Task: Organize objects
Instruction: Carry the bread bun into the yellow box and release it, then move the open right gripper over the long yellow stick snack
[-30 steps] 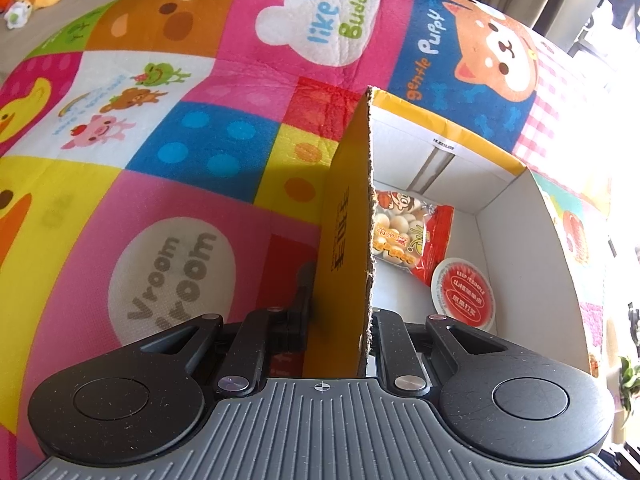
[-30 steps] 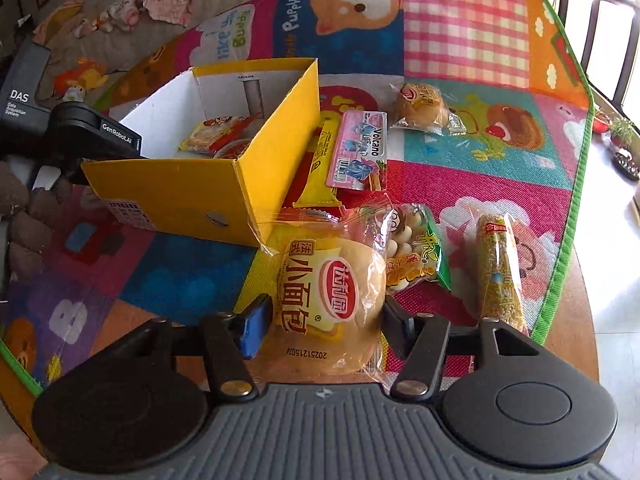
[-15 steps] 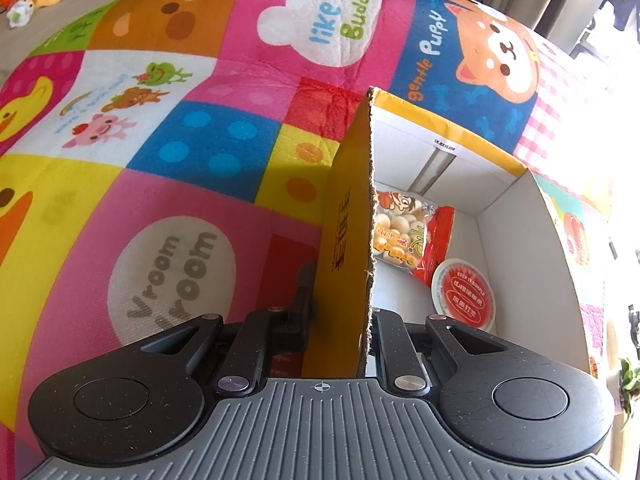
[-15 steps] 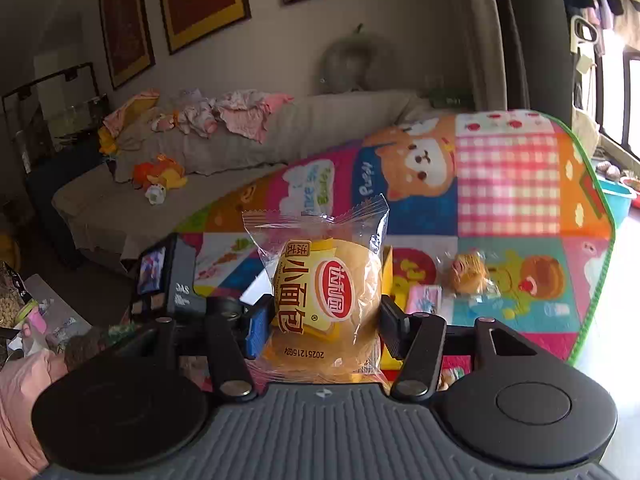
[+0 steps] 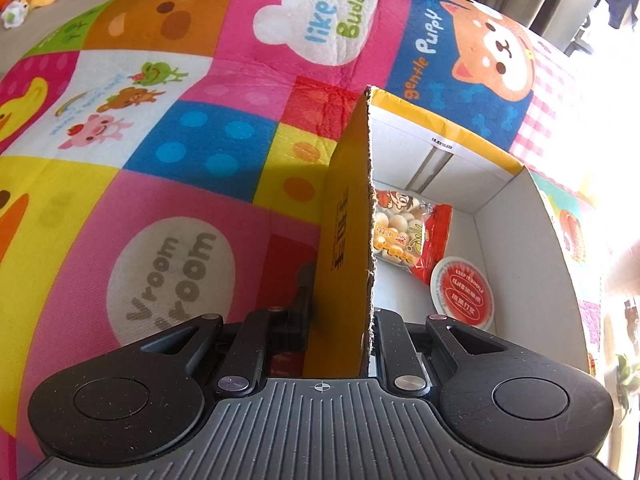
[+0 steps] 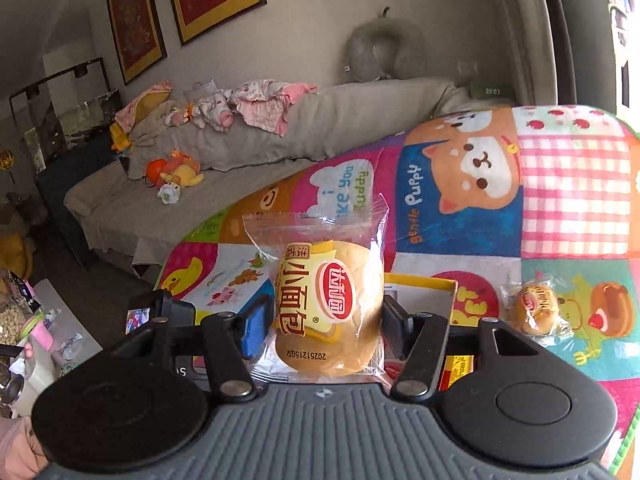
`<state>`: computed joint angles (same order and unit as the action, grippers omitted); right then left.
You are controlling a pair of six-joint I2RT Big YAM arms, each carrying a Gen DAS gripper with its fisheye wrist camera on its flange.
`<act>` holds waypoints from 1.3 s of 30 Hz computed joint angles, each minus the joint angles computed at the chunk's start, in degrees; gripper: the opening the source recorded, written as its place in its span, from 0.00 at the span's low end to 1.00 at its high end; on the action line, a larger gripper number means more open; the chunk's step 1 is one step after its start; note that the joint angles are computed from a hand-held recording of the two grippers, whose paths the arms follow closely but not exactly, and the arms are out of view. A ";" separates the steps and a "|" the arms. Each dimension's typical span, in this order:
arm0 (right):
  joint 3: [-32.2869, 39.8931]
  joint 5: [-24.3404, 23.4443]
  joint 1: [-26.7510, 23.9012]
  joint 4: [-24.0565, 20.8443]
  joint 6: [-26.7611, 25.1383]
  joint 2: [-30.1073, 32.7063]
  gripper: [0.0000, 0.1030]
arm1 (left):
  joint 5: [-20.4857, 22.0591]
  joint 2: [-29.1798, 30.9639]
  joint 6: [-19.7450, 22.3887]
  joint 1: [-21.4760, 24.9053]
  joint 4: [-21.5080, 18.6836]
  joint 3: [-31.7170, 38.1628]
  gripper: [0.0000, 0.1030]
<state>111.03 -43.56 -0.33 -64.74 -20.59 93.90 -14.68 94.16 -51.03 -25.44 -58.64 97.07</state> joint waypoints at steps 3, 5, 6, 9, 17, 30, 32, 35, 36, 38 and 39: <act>2.32 -1.04 0.07 -3.78 1.32 2.56 0.61 | 0.21 -0.07 0.29 0.09 0.28 -0.18 0.16; 2.72 -1.40 -0.55 -4.36 2.60 3.34 0.61 | 0.18 -0.04 0.34 0.06 0.19 -0.12 0.16; 2.28 -0.98 -0.98 -3.59 3.26 3.25 0.62 | 0.15 -0.04 0.34 0.04 0.19 -0.11 0.16; 0.68 0.78 -2.67 -0.39 4.57 2.58 0.69 | 0.10 -0.19 0.21 -0.02 0.41 -0.35 0.16; -2.88 8.89 -9.07 6.10 5.99 2.35 0.72 | 0.03 -0.22 0.15 -0.10 0.43 -0.41 0.16; -10.03 17.27 -13.65 6.28 3.01 2.34 0.72 | -0.32 -0.01 0.41 -0.24 -0.14 -0.03 0.16; -11.93 16.79 -12.89 7.48 1.29 1.11 0.72 | -0.33 -0.04 0.63 -0.24 -0.16 -0.05 0.16; -11.23 14.97 -11.72 6.59 0.79 1.55 0.72 | -0.33 0.01 0.63 -0.22 -0.22 0.02 0.16; -9.85 14.14 -11.19 5.67 1.33 2.44 0.72 | -0.33 0.01 0.63 -0.22 -0.22 0.02 0.16; -7.46 12.72 -10.20 4.48 2.18 4.14 0.72 | -0.40 0.14 0.60 -0.23 -0.39 0.19 0.16; -6.21 11.98 -9.63 3.81 2.20 5.05 0.72 | -0.37 0.15 0.61 -0.22 -0.38 0.21 0.16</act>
<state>104.82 -31.57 -9.97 -60.93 -18.40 98.95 -15.05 94.31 -50.42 -25.66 -59.01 97.28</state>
